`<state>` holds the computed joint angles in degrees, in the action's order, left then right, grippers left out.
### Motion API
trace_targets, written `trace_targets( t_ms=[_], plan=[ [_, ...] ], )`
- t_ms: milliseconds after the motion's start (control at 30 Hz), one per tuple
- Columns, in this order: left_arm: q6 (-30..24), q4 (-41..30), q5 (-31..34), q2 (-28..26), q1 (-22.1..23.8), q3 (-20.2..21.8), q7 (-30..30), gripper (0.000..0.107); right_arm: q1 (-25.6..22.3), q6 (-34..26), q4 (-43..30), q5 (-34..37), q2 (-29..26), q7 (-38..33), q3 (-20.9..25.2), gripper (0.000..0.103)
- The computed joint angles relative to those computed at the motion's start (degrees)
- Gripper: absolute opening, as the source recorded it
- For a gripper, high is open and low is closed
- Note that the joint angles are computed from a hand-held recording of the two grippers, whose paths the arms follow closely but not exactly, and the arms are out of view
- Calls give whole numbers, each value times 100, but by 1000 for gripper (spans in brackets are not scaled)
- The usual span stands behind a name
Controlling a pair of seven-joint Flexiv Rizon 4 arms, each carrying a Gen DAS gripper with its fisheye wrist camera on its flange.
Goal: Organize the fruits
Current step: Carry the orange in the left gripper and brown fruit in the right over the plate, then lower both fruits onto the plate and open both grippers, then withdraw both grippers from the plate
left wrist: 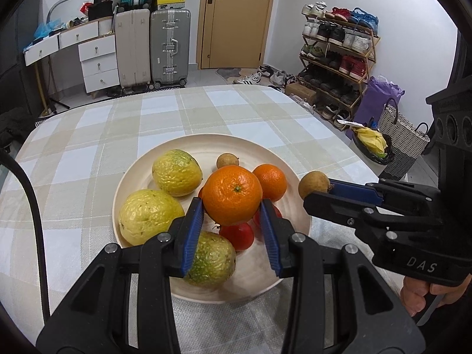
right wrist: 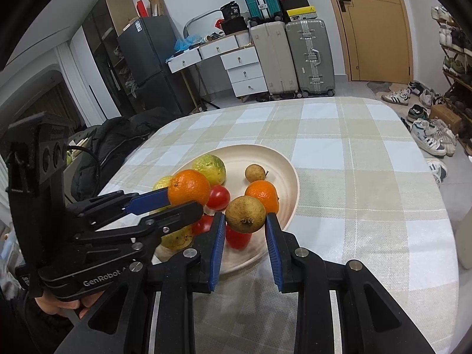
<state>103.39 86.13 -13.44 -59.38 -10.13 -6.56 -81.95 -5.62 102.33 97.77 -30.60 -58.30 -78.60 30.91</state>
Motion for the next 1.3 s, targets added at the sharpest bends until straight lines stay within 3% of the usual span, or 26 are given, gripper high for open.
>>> trace_targets(
  t_ms=[500, 600, 700, 800, 867, 1000, 1067, 1100, 1167, 1300],
  plan=[
    [-322, -351, -105, -203, -187, 232, -16, 36, 226, -103, -82, 159, 25, -72, -226, 28],
    [-275, -297, -43, -188, -63, 62, 0, 36, 107, -188, -90, 179, -14, -119, -65, 28],
    [-198, -229, -125, -140, -178, 227, -109, 36, 151, -121, -52, 274, 40, -132, -122, 30],
    [62, -28, -25, -49, -8, 1, -151, 37, 241, 44, 16, 351, 117, -98, -262, 34],
    [202, 113, 6, 25, 32, -35, -191, 39, 247, 129, 56, 338, 144, -39, -299, 40],
    [539, 503, 78, 220, 62, -22, -274, 57, 464, 410, 256, 363, 331, 87, -643, 55],
    [787, 745, 113, 327, 74, -7, -340, 67, 570, 542, 373, 332, 420, 144, -810, 78],
    [932, 890, 135, 390, 88, -5, -383, 77, 583, 617, 441, 296, 449, 176, -838, 84],
    [1260, 1143, 274, 471, 222, -121, -484, 84, 556, 872, 573, 192, 473, 234, -847, 98],
    [1700, 1592, 489, 644, 387, -195, -666, 85, 725, 1380, 755, 102, 542, 400, -1117, 103]
  ],
)
